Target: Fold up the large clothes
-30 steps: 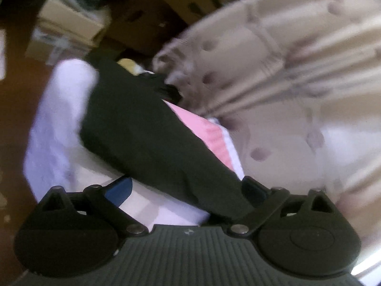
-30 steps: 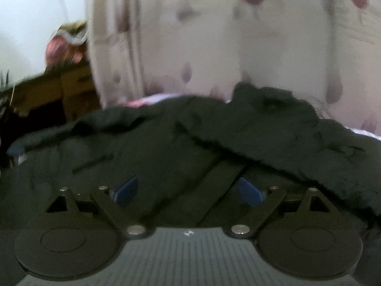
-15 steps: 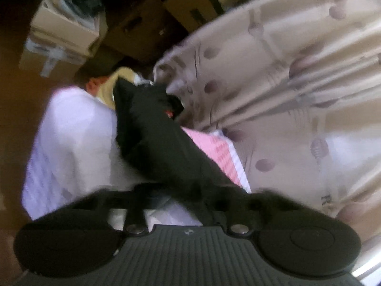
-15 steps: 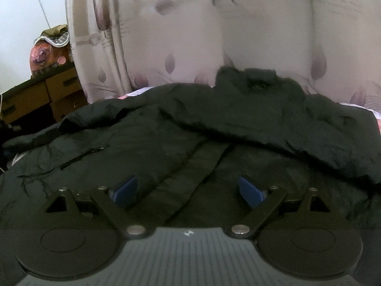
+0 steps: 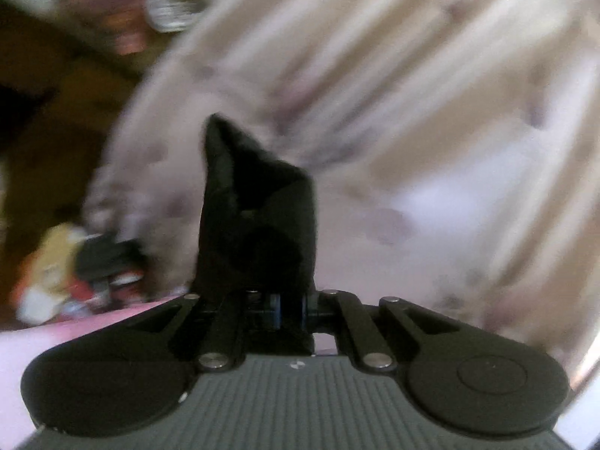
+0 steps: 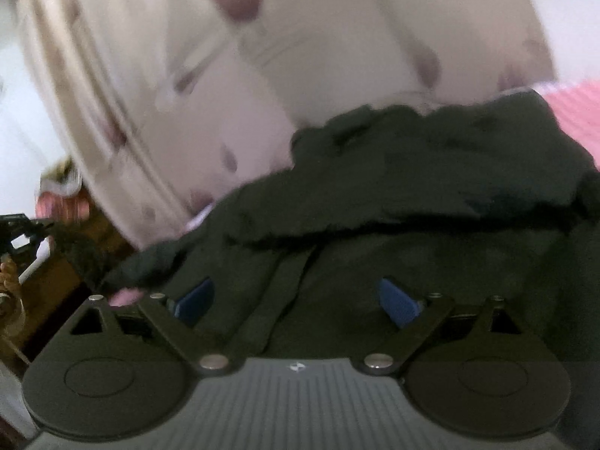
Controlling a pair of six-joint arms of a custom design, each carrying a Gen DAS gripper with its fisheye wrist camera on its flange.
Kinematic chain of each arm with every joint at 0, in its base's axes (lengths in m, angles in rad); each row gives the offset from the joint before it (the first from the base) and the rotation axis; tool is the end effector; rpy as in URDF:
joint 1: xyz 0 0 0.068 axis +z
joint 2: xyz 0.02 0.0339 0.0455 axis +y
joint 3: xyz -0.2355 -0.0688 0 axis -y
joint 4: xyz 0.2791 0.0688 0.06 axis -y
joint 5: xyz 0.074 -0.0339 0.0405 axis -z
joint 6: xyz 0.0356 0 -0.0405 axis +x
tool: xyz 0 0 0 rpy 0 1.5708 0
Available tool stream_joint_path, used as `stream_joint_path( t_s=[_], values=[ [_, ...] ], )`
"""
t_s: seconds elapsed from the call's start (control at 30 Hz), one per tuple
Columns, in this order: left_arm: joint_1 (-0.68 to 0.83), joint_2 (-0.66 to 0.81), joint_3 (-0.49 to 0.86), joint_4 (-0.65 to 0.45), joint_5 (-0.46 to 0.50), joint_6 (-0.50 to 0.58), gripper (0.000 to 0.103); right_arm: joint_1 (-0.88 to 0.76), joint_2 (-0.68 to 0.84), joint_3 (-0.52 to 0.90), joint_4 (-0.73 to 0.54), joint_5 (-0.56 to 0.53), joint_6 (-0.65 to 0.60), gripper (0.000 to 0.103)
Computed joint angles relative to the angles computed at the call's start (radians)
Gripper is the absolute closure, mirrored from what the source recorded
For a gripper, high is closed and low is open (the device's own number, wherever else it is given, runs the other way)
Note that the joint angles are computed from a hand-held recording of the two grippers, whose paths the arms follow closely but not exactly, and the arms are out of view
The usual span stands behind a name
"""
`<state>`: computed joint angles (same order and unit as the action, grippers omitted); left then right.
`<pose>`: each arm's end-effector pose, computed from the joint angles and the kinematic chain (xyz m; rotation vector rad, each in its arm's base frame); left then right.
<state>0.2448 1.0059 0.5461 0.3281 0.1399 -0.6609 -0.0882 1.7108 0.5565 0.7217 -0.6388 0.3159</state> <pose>0.2719 0.0628 0.2280 -0.6563 1.5896 -0.4284 0.3144 -0.0065 0.0727 -0.0129 1.9959 0.7835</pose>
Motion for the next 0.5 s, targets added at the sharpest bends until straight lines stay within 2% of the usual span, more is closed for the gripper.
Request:
stream_joint_path(
  t_s=[0.13,0.2,0.33,0.43,0.5],
  values=[
    [-0.333,0.190,0.218,0.045,-0.145,0.072,0.095,-0.029,0.027,-0.009,0.081,-0.028,0.072,0.007],
    [-0.463,0.302,0.316,0.066,-0.166,0.118,0.095,-0.038,0.038,-0.022,0.134,-0.037,0.098,0.007],
    [-0.673,0.609,0.555,0.066,-0.158,0.212,0.094,-0.072,0.070,-0.047,0.256,-0.051,0.190,0.005],
    [-0.747,0.833,0.700,0.049,-0.097,0.255,0.093,-0.106,0.131,-0.047,0.378,-0.066,0.303,0.005],
    [-0.777,0.962,0.791,0.002,-0.068,0.291,0.088,-0.129,0.173,-0.039,0.442,-0.084,0.374,0.005]
  ],
)
